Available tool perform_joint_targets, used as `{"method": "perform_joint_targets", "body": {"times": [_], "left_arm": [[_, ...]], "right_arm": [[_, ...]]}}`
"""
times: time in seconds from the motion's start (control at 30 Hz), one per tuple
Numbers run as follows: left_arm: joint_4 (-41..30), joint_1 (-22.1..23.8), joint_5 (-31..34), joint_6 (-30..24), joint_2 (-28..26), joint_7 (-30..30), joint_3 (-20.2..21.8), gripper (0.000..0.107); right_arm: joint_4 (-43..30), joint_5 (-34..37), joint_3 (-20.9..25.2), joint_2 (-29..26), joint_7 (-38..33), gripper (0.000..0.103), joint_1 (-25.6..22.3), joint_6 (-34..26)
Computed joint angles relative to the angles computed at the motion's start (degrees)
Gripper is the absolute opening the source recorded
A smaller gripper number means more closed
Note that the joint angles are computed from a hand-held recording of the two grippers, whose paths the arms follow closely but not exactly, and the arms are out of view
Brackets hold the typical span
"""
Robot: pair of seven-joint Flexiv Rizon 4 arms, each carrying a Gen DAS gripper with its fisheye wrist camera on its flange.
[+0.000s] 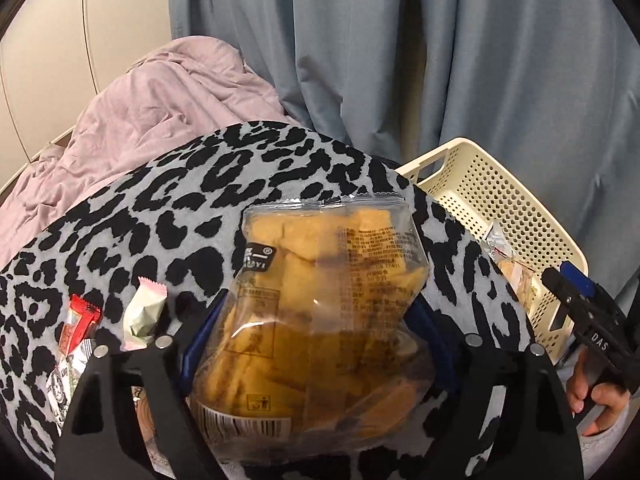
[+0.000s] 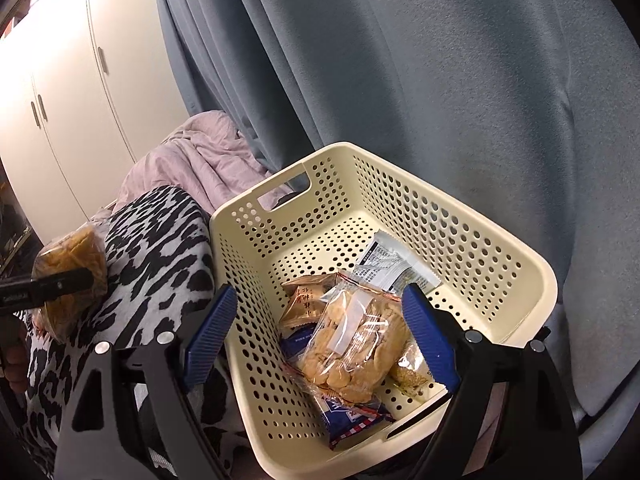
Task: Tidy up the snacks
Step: 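Carry the orange cracker bag into the basket and open the left gripper, then move both grippers back from the basket to the remaining snacks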
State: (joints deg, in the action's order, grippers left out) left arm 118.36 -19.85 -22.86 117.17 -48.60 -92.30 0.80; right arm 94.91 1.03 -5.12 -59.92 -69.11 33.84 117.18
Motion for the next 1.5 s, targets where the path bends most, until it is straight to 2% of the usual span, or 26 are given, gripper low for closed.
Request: {"method": "perform_joint_targets", "body": {"times": [0.23,0.47,0.7,0.97,1.1,1.27,1.43,1.5], "left_arm": [[-1.33,-3.95,-3.32,-0.76,0.00,0.84,2.38,0.082],[-4.95,-6.00,-3.76,-1.43,0.06,3.62,2.34,0.082],[-14.50,-7.32,-2.84,-6.63,-3.02,6.95,1.78,0.082],[-26.33,-7.08,1.41,-12.92,-7.95,8.49,0.26,0.082],[-31.67,-6.64,3.26,-15.41,-10.45,8.39,-0.47,0.092],[-31.07,-5.69,4.87,-12.74,-10.65,7.14,-1.54,0.095],[-28.64,-7.00,3.32,-12.55,-9.65,5.26,1.37,0.095],[-27.25,-6.36,3.27,-11.80,-9.06,4.52,0.96,0.095]], "right_arm": [[0.96,1.15,-0.58,0.14,-0.36,0.086,0.39,1.27],[1.83,2.27,-0.15,0.35,-0.87,0.086,-0.05,2.38],[2.56,2.94,-0.58,0.33,-1.55,0.086,0.56,2.78],[2.14,3.74,-0.60,0.13,-1.30,0.086,0.16,2.30],[1.85,3.81,-0.68,-0.03,-1.03,0.086,-0.03,2.25],[1.25,3.77,-0.66,-0.37,-0.39,0.086,-0.53,1.68],[0.30,2.96,-0.58,-0.69,0.31,0.086,-0.83,0.95],[0.08,2.66,-0.70,-0.68,0.33,0.086,-0.74,0.97]]}}
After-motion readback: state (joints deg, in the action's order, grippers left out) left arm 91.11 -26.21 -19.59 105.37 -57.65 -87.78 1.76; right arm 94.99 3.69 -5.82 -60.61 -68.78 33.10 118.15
